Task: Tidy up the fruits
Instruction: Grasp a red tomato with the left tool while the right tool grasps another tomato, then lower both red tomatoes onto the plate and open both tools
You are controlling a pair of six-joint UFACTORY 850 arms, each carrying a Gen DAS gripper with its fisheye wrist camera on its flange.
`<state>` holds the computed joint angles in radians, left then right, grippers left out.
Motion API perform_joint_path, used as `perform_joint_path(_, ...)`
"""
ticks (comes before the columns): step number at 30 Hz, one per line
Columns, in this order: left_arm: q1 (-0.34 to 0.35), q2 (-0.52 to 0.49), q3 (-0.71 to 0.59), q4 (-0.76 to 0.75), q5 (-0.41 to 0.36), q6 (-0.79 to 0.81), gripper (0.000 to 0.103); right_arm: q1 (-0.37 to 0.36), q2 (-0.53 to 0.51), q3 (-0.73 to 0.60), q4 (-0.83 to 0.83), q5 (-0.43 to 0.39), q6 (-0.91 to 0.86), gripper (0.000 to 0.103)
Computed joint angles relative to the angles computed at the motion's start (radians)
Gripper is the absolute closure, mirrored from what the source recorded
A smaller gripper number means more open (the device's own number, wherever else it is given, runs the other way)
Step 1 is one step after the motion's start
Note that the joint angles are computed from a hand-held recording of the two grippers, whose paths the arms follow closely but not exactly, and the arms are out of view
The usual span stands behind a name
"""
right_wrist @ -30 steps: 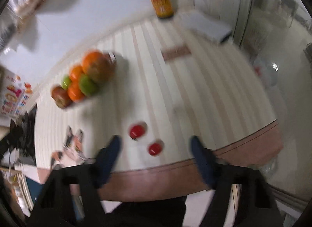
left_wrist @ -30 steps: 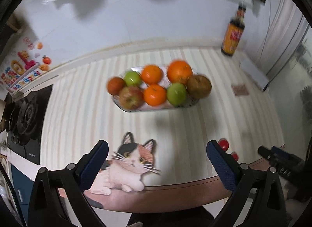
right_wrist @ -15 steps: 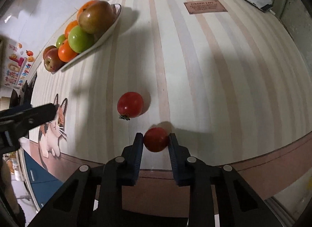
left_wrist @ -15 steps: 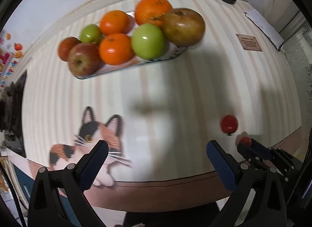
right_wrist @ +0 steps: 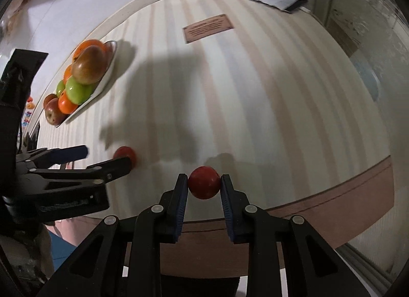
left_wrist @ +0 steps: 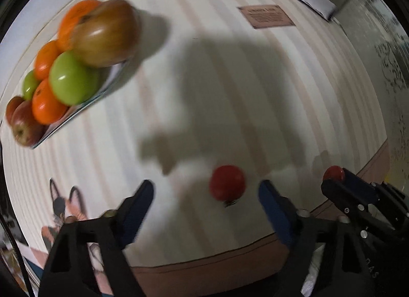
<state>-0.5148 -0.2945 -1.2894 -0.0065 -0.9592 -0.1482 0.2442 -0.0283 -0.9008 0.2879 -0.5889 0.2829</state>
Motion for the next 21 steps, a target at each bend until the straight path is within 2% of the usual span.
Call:
perform_joint_path(2,-0.006,-0.008,-0.001,-0.012,0.003,0.013,0.039,-0.007,0.003,0.009,0.000,0.004,0.009,0.075)
perform_joint_path(3,-0.007,-0.010,0.000,-0.019,0.004,0.017,0.048,-0.011,0.005,0.012,0.001,0.006,0.012,0.075)
perform_joint_path(5,-0.008,-0.017,0.001,-0.031,0.005,0.026,0.055,-0.018,0.007,0.019,0.009,0.006,0.007,0.075)
perform_joint_path(7,-0.008,-0.022,0.003,-0.042,0.006,0.036,0.067,-0.020,0.001,0.018,0.009,0.006,0.005,0.075)
perform_joint_path(11,-0.007,-0.023,0.001,-0.064,0.028,0.051,0.074,-0.018,-0.008,0.011,0.006,0.009,0.003,0.075)
perform_joint_path(16,0.016,-0.016,0.011,-0.105,0.044,0.068,0.075,-0.007,-0.026,-0.008,0.004,0.016,-0.005,0.075)
perform_joint_path(21,0.089,0.014,0.016,-0.139,0.044,0.095,0.075,0.008,-0.041,-0.034,0.004,0.023,-0.019,0.075)
